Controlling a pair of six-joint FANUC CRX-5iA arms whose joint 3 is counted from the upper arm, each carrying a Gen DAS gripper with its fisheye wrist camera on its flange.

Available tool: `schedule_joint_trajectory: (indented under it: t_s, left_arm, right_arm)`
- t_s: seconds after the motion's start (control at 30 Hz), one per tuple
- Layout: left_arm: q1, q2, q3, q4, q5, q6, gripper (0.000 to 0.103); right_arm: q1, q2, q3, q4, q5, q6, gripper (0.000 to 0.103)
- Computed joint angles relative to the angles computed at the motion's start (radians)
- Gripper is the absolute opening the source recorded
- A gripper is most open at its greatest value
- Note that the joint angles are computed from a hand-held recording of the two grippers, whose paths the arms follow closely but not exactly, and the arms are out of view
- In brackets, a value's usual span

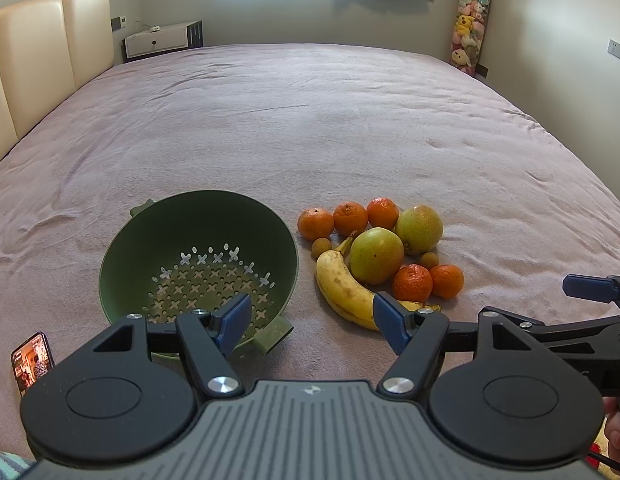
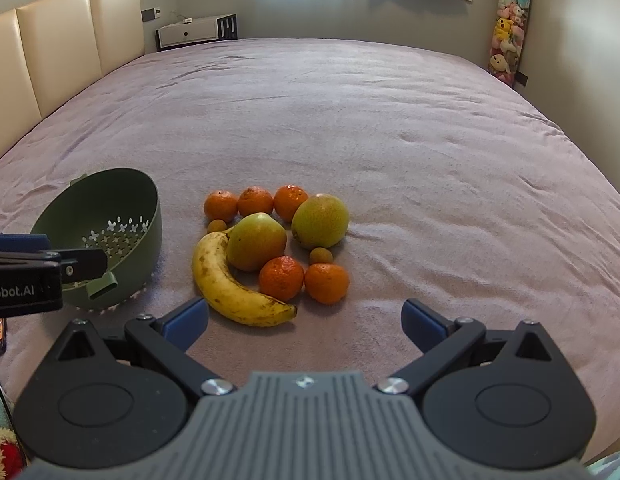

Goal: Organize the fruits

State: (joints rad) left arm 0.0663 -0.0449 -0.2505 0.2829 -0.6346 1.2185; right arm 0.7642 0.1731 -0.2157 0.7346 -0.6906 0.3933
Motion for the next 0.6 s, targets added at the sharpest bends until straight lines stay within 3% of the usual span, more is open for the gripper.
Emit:
schedule_joint_trajectory:
  t_s: [0.6]
  left_arm:
    - [0.000,-0.003,-0.008,-0.001,0.006,0.005,0.082]
  right_arm:
    - [0.001,-0.006,-0.002,-0.014,0.012,-0.001,0.099]
